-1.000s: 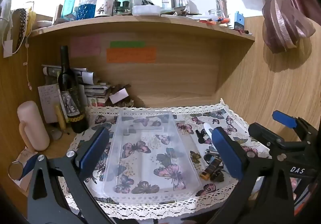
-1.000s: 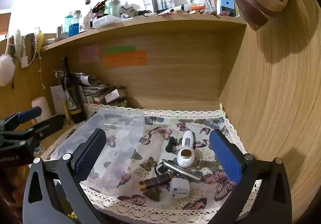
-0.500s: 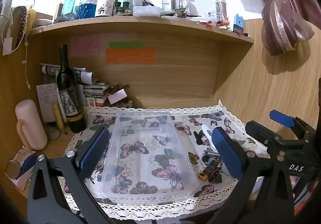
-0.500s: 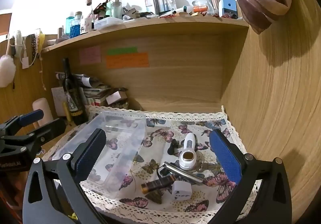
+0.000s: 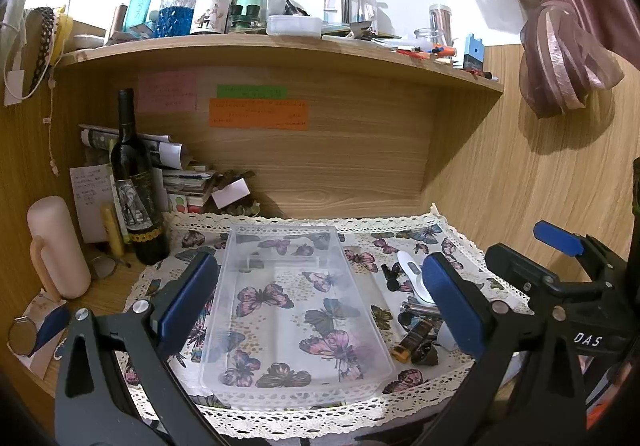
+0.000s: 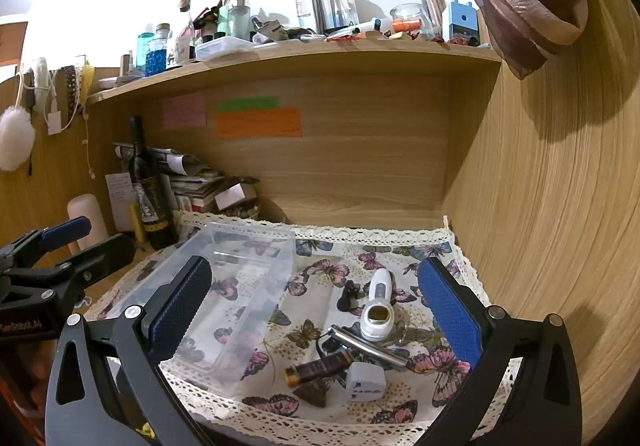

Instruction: Organize rigid objects

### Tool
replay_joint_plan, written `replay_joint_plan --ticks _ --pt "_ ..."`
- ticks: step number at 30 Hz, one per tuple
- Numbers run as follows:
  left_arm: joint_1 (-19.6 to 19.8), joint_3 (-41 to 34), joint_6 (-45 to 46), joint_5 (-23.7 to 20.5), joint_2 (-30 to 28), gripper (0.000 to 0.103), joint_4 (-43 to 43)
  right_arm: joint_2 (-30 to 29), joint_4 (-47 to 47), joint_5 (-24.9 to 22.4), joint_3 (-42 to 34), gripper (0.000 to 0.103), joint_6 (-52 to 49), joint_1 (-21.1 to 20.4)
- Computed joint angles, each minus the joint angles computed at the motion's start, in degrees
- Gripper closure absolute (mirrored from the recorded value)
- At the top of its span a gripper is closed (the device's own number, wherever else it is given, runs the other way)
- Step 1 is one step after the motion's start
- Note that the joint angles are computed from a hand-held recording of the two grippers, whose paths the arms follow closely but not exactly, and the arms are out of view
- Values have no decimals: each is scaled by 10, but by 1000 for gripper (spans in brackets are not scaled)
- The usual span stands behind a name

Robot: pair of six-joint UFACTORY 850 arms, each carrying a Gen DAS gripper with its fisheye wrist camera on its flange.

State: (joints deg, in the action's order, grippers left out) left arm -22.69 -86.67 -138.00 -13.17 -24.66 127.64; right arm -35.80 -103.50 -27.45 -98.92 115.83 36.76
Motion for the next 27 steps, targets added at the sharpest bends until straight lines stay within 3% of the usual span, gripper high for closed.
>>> replay_joint_plan --ticks 2,27 --pt "-5 17 -24 -17 4 0 25 0 -1 0 0 0 1 0" --pt "-10 4 -31 -16 -6 0 31 0 6 -1 -9 0 -11 1"
